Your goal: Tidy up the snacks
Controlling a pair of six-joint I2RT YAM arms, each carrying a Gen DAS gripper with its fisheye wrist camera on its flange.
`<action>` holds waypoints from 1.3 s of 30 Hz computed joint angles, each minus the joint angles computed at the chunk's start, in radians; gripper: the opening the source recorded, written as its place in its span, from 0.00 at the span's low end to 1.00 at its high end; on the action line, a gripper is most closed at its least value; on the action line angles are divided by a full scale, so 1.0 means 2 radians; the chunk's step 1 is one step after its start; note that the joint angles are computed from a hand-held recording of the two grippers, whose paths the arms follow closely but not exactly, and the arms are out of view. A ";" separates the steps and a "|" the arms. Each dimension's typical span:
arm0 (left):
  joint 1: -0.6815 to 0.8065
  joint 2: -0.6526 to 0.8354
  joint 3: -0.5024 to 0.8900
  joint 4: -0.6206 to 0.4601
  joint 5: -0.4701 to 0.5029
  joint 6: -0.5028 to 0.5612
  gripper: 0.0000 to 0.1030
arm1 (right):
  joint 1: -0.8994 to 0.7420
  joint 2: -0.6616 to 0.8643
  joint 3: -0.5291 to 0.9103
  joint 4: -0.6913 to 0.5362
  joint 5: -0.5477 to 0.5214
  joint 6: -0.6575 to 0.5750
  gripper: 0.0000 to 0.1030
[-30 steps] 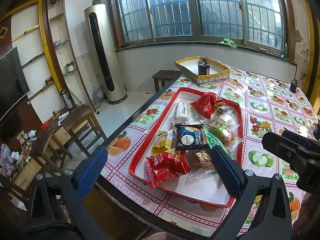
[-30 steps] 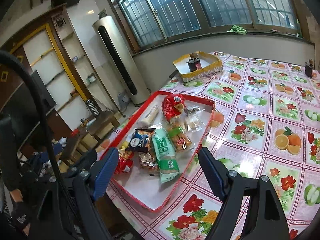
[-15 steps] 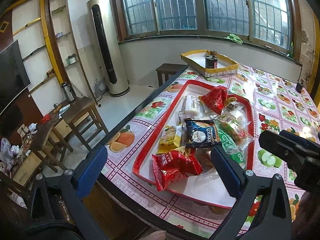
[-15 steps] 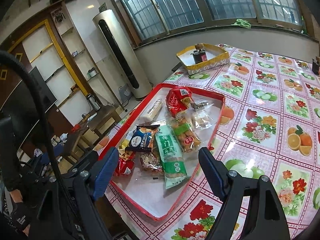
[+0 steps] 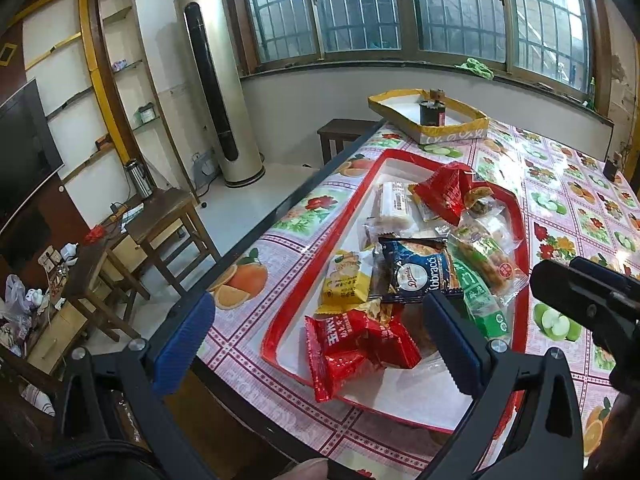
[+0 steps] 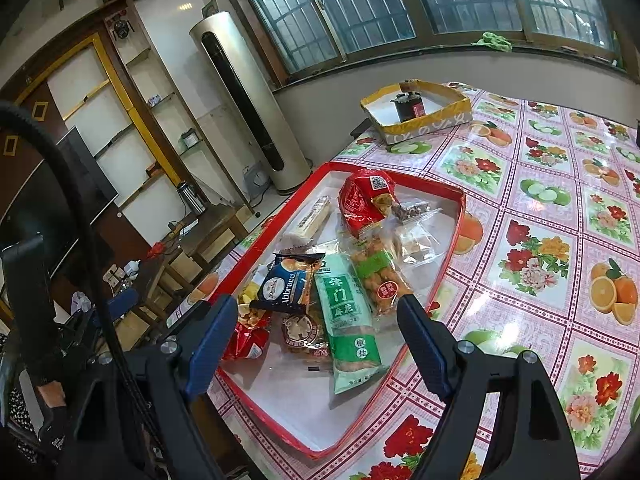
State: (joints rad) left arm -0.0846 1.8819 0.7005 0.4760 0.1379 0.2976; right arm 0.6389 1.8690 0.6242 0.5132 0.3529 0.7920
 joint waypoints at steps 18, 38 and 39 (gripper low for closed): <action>-0.007 0.002 0.003 -0.007 -0.004 0.004 0.99 | 0.006 -0.009 -0.005 -0.006 0.010 0.006 0.79; 0.010 -0.011 -0.015 -0.003 0.024 0.008 1.00 | 0.036 -0.027 0.005 -0.060 0.071 0.012 0.80; 0.011 -0.012 -0.017 -0.002 0.026 0.009 1.00 | 0.037 -0.028 0.005 -0.061 0.072 0.012 0.80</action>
State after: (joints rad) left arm -0.0625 1.8573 0.6671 0.4713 0.1902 0.3153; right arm 0.7126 1.8124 0.6332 0.3912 0.4968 0.8168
